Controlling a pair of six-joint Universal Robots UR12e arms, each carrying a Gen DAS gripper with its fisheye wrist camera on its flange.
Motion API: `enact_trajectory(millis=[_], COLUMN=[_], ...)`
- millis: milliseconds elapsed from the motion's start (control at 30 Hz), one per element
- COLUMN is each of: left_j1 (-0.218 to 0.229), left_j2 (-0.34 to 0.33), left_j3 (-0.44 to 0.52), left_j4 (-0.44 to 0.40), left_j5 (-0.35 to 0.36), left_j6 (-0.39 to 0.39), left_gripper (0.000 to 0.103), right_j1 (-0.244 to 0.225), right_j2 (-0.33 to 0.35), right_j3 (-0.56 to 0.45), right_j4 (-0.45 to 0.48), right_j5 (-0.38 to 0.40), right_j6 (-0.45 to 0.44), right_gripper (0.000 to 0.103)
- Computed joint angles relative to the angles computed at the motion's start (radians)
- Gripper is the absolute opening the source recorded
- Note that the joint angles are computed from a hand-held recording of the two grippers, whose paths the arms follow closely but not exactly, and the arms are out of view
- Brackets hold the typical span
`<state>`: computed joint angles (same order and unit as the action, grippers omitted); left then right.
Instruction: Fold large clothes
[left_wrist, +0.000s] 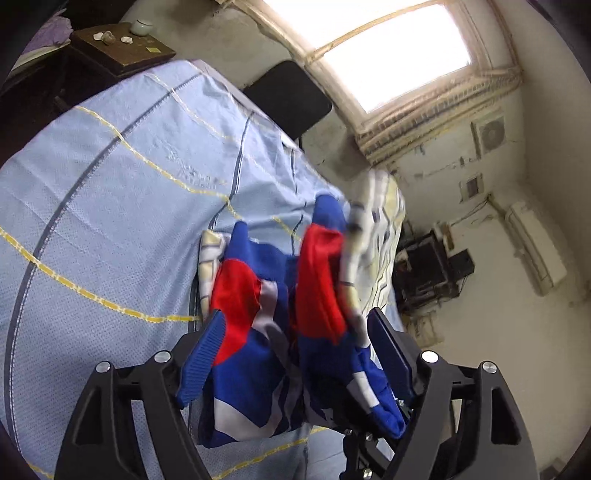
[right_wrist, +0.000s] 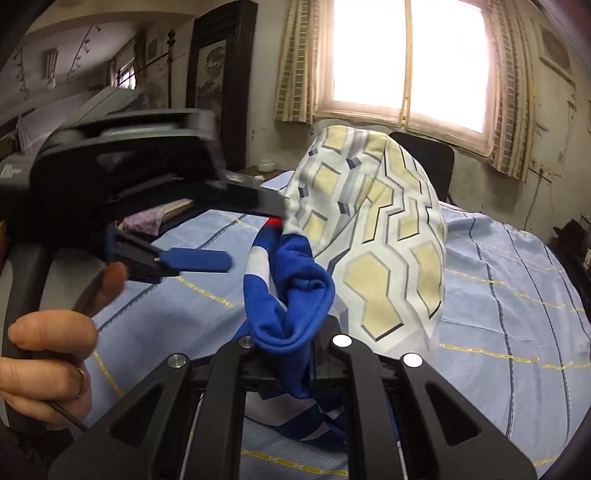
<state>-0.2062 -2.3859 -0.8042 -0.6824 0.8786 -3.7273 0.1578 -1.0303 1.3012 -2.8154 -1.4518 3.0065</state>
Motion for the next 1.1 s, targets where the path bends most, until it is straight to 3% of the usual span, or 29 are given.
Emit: enact_trajectory(millis=[33, 133, 200, 333, 433, 467, 567, 667, 700, 733, 833, 933, 1000, 1033, 1100], left_j1=[-0.004, -0.026, -0.026, -0.013, -0.016, -0.017, -0.016, -0.017, -0.015, -0.015, -0.016, -0.02, -0.024, -0.028, -0.038], left_j2=[-0.005, -0.029, -0.043, -0.057, -0.06, -0.06, -0.047, -0.025, -0.02, -0.016, -0.005, -0.005, -0.014, -0.024, -0.043], left_j3=[0.015, 0.079, 0.098, 0.107, 0.117, 0.12, 0.104, 0.071, 0.06, 0.052, 0.031, 0.036, 0.053, 0.071, 0.11], left_j4=[-0.042, -0.202, -0.249, -0.263, -0.263, -0.261, -0.215, -0.161, -0.146, -0.138, -0.11, -0.121, -0.147, -0.169, -0.235], left_j5=[0.013, 0.146, 0.168, 0.124, 0.142, 0.146, 0.164, 0.193, 0.194, 0.197, 0.207, 0.222, 0.229, 0.234, 0.257], left_j6=[0.026, 0.088, 0.08, 0.049, 0.06, 0.063, 0.069, 0.071, 0.068, 0.065, 0.072, 0.098, 0.12, 0.135, 0.176], left_gripper=[0.079, 0.081, 0.081, 0.086, 0.086, 0.086, 0.085, 0.085, 0.085, 0.085, 0.085, 0.085, 0.085, 0.085, 0.085], right_j1=[0.007, 0.024, 0.03, 0.014, -0.009, -0.018, -0.039, -0.057, -0.063, -0.067, -0.068, -0.062, -0.046, -0.039, -0.042], right_j2=[0.004, 0.021, 0.033, 0.033, 0.007, -0.002, -0.046, -0.076, -0.077, -0.073, -0.034, 0.024, 0.051, 0.066, 0.082], right_j3=[-0.006, -0.036, -0.048, -0.061, -0.044, -0.035, 0.022, 0.059, 0.058, 0.051, -0.016, -0.1, -0.138, -0.152, -0.17], right_j4=[0.021, 0.136, 0.177, 0.242, 0.276, 0.271, 0.209, 0.123, 0.101, 0.078, 0.101, 0.168, 0.204, 0.222, 0.265], right_j5=[0.005, 0.024, 0.015, 0.086, 0.17, 0.191, 0.222, 0.224, 0.228, 0.227, 0.232, 0.218, 0.152, 0.085, 0.058], right_j6=[-0.017, -0.081, -0.09, -0.073, -0.078, -0.084, -0.098, -0.071, -0.051, -0.02, 0.043, 0.053, 0.041, 0.021, 0.03], right_gripper=[0.009, 0.009, 0.009, 0.012, 0.027, 0.036, 0.049, 0.05, 0.049, 0.039, 0.022, 0.019, 0.014, 0.004, 0.0])
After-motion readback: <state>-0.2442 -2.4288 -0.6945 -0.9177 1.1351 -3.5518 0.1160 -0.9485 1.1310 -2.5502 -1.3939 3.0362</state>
